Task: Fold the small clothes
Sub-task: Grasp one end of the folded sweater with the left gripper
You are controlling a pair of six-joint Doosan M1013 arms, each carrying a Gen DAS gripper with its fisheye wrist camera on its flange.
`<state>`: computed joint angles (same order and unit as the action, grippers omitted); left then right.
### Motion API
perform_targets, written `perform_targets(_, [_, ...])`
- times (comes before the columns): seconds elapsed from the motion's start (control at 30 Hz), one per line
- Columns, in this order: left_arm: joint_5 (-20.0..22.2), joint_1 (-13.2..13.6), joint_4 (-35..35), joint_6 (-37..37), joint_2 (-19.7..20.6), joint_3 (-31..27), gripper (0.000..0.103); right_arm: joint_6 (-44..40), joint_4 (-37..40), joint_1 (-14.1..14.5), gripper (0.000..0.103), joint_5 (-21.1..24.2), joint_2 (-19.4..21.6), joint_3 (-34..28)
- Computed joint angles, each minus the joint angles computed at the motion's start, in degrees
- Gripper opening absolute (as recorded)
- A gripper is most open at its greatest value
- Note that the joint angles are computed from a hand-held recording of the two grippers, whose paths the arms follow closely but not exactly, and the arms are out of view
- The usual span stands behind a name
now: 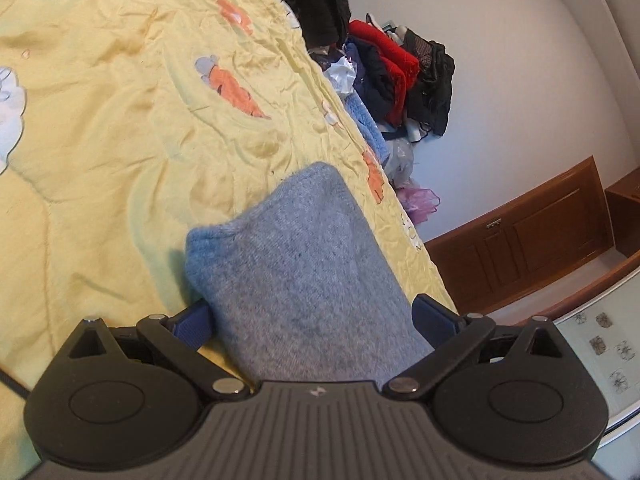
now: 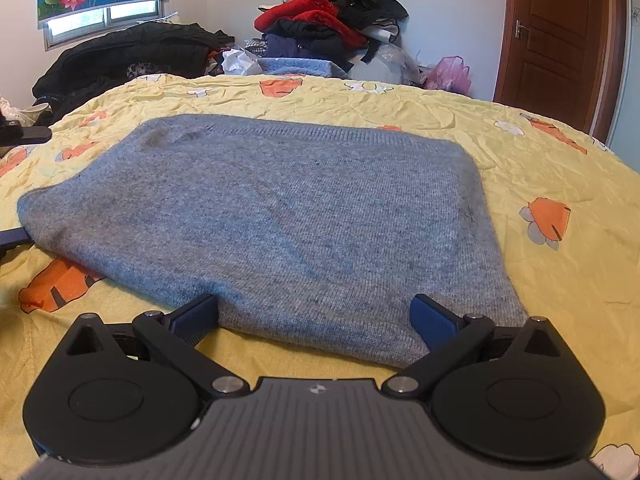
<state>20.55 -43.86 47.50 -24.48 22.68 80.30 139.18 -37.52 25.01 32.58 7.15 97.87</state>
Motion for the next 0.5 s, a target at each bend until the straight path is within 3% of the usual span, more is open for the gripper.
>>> perform_targets(0.1, [3.66,-0.75,1.61,1.84,0.67,-1.15,0.096,0.01,0.10,-0.03,0.103,-0.12,-0.02,0.02])
perform_targets(0.13, [5.77,-1.01,0.25,4.41,1.06,-1.93,0.081,0.02,0.15,-0.03,0.103,-0.15,-0.02,0.00])
perform_targets(0.17, [7.54,-1.19,-0.89,6.39,1.40,-2.54,0.057,0.11,0.11,0.00,0.103,-0.14,-0.01,-0.01])
perform_targets(0.23, [10.27,-1.27,-2.54,8.96,1.88,-3.39,0.040,0.10,0.12,0.01,0.103,-0.13,0.00,-0.03])
perform_targets(0.33, [10.00,-1.01,-2.63,8.34,1.74,-3.04,0.036,0.04,0.10,0.04,0.103,-0.05,0.05,-0.07])
perform_targets(0.37, [11.16,-1.01,-3.42,9.07,1.94,-3.49,0.022,0.09,0.06,0.05,0.103,-0.04,0.05,-0.07])
perform_targets(0.43, [13.02,-0.80,-5.88,10.26,2.30,-4.06,0.006,0.03,0.13,0.04,0.103,-0.09,0.03,-0.06])
perform_targets(0.5, [13.23,-0.82,-5.96,10.94,2.21,-4.08,0.006,-0.43,1.10,-0.23,0.103,-1.03,-0.22,0.18])
